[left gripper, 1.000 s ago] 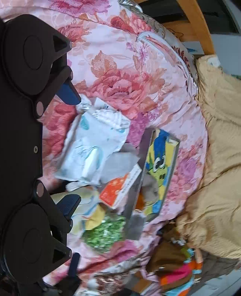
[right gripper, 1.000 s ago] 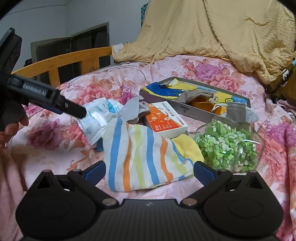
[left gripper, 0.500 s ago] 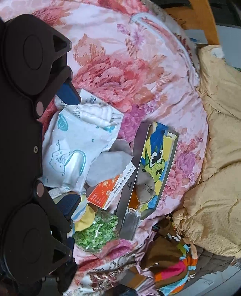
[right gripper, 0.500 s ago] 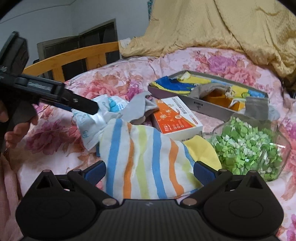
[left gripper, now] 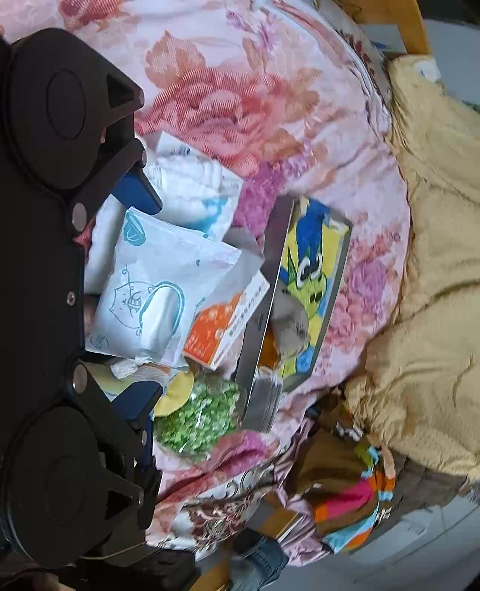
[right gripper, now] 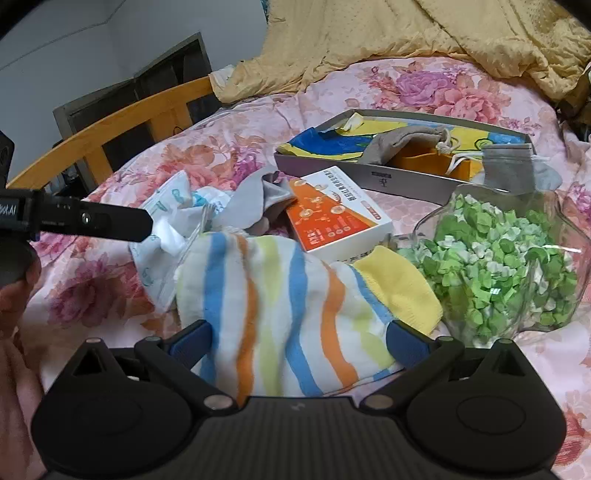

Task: Organize soft objects
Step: 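Reach the left tool to the white printed plastic bag while the right tool reaches the striped cloth, then close the left tool on the white plastic bag while the right tool grasps the striped cloth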

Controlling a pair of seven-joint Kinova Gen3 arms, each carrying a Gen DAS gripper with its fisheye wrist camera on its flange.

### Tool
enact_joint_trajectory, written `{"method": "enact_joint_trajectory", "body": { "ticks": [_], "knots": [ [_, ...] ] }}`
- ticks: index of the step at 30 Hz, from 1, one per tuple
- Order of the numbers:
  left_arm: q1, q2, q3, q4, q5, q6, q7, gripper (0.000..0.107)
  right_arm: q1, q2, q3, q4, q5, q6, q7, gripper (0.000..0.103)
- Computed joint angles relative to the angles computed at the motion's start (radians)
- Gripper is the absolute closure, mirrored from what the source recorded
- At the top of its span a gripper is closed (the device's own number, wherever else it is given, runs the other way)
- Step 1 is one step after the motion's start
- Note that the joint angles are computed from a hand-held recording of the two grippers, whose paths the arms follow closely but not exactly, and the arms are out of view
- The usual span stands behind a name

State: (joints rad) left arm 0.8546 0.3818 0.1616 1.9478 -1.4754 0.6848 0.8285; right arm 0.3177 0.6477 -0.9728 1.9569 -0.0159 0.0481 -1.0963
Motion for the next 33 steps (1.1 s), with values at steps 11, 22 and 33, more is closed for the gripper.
{"method": "enact_joint_trajectory", "body": {
  "ticks": [11, 22, 33],
  "knots": [
    [-0.019, 0.023, -0.022, -0.017, 0.043, -0.073, -0.033, 0.022, -0.05, -0.001, 0.037, -0.036, -0.068, 0.071, 0.073, 0.0],
    [0.0, 0.027, -0.066, -0.03, 0.094, -0.108, -0.089, 0.05, -0.138, -0.056, 0.138, -0.011, -0.104, 0.015, 0.043, 0.006],
    [0.0, 0.025, -0.077, -0.014, 0.039, -0.149, -0.041, 0.054, -0.069, -0.02, 0.053, -0.014, -0.071, 0.052, 0.086, 0.059]
  ]
}}
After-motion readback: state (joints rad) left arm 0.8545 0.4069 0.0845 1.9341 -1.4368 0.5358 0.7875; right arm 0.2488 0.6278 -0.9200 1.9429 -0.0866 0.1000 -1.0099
